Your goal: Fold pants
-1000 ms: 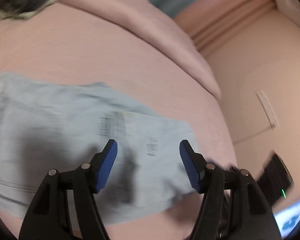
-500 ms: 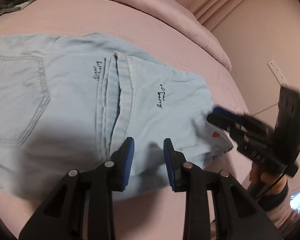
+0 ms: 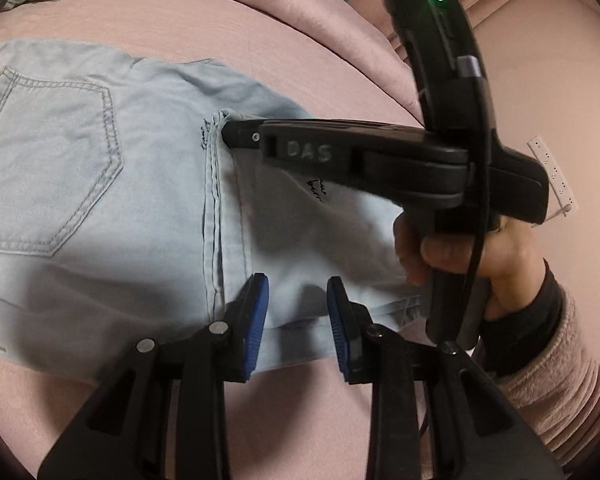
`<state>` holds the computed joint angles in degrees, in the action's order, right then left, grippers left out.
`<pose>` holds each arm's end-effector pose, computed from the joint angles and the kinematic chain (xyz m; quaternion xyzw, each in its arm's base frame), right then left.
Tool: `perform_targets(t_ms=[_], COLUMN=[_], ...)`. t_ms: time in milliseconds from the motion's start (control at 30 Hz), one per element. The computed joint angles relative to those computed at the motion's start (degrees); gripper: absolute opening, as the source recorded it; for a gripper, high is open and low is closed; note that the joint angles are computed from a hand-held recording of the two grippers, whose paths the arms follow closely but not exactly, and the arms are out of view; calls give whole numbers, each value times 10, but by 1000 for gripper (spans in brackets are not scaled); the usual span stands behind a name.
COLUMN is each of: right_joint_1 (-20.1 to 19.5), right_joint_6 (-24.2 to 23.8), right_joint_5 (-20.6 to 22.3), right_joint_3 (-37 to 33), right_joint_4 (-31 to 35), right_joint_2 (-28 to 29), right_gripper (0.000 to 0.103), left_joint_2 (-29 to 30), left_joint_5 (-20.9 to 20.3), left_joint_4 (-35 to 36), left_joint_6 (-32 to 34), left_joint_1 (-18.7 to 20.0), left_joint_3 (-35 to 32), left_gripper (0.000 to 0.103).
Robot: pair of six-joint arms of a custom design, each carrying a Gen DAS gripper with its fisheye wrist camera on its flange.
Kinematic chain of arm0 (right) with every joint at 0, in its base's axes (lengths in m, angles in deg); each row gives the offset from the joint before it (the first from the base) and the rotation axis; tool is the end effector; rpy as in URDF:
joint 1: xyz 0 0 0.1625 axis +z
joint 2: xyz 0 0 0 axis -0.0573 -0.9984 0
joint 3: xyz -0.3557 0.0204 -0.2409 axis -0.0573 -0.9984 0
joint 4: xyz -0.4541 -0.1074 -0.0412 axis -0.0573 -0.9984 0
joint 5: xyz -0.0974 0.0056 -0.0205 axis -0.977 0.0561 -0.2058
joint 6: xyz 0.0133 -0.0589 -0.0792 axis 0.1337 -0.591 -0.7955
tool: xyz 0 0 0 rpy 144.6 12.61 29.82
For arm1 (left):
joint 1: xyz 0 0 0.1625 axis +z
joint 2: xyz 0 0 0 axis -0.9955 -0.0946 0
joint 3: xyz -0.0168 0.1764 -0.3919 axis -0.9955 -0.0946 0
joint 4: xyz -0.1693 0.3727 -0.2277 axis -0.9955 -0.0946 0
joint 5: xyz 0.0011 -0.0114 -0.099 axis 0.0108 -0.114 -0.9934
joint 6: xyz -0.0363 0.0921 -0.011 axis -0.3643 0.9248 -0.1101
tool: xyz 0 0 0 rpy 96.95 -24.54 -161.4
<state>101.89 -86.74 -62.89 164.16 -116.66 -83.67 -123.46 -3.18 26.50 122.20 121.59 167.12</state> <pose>0.1524 -0.4212 0.0025 0.3280 -0.8930 0.1399 0.2744 -0.1209 -0.2991 -0.0199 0.1348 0.9703 -0.1967 0.0399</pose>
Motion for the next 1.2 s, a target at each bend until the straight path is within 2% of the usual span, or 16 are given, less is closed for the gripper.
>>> perform_targets(t_ms=[100, 167, 333, 400, 533, 567, 633, 667, 733, 833, 900, 933, 1067, 1200], right_joint_1=[-12, -17, -35, -48, -130, -132, -165, -161, -133, -102, -73, -60, -23, 14], right_joint_6=[25, 21, -11, -22, -48, -49, -76, -73, -50, -30, -22, -20, 0, 9], right_joint_5=[43, 71, 48, 22, 18, 8, 38, 36, 7, 25, 21, 20, 29, 28], right_joint_3=[33, 63, 162, 185, 243, 244, 261, 264, 262, 263, 250, 242, 207, 162], right_joint_4=[-31, -58, -163, -228, -339, -350, -408, -411, -375, -306, -287, -283, -240, -219], right_joint_2=[-33, -59, -114, -97, -86, -73, -48, -50, -76, -127, -120, -111, -82, -34], right_gripper=[17, 17, 17, 17, 17, 17, 17, 17, 17, 17, 17, 17, 17, 17], left_joint_2=[-22, -27, -32, -37, -45, -45, -47, -46, -44, -51, -56, -59, -74, -90], left_joint_5=[7, 9, 15, 18, 17, 16, 6, 0, -14, -40, -78, -98, -154, -194], left_joint_4=[18, 18, 15, 20, 22, 23, 32, 35, 49, 59, 72, 79, 116, 148], left_joint_6=[-6, -6, 2, 1, 10, 11, 0, -2, -16, -23, -39, -48, -79, -114], left_joint_1=[-3, -3, 8, 9, 15, 15, 0, -5, -23, -53, -85, -99, -128, -134], left_joint_3=[4, 10, 14, 15, 19, 19, 19, 19, 17, 23, 30, 34, 46, 61], left_gripper=[31, 31, 32, 32, 32, 32, 32, 33, 33, 42, 62, 64, 64, 64])
